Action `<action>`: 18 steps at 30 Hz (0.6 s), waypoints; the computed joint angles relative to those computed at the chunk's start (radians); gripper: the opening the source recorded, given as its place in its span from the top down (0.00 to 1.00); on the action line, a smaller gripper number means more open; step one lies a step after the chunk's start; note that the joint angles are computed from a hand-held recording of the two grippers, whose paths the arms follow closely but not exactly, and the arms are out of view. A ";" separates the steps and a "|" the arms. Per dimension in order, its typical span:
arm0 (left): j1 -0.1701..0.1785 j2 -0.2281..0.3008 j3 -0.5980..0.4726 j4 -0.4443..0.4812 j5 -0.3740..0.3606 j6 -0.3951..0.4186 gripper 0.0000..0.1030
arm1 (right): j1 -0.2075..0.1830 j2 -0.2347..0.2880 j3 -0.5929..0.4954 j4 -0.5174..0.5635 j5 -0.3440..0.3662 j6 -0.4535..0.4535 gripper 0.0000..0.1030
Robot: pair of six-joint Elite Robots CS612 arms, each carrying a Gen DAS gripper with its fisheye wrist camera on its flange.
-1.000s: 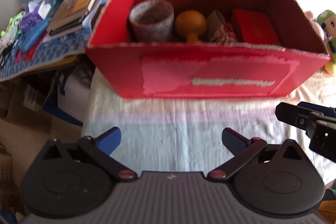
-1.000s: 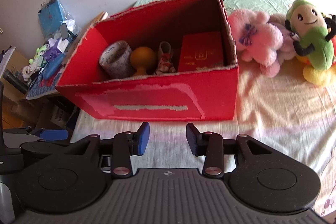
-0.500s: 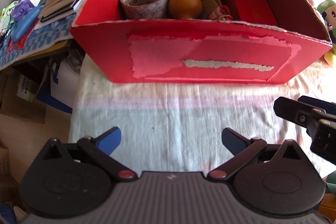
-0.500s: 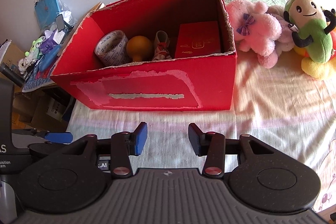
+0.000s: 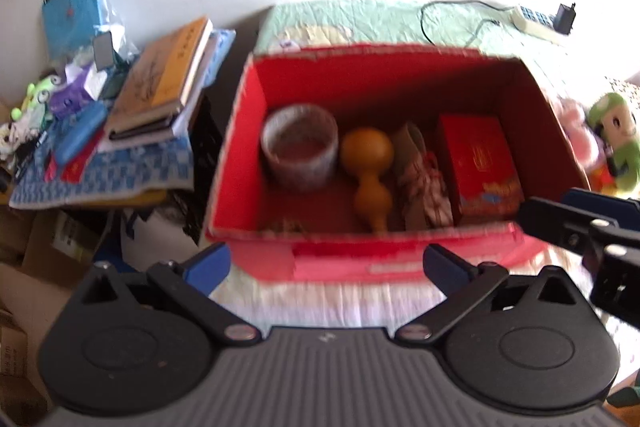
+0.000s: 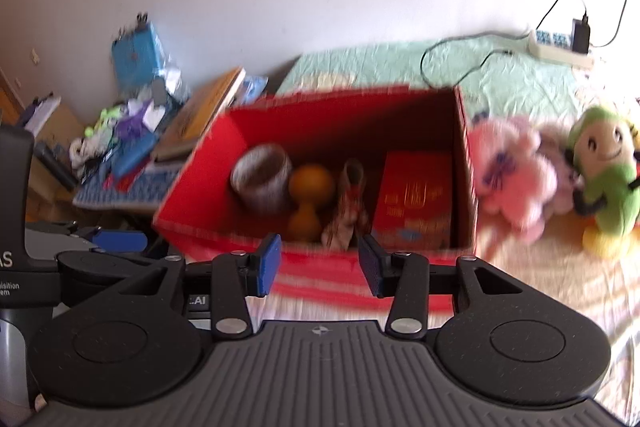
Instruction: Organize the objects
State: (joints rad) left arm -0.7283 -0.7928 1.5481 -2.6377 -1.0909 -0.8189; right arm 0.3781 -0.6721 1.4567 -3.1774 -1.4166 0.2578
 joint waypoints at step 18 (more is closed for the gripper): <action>0.040 0.072 -0.116 0.015 0.019 0.039 0.01 | 0.016 0.055 -0.126 0.110 -0.191 0.095 0.45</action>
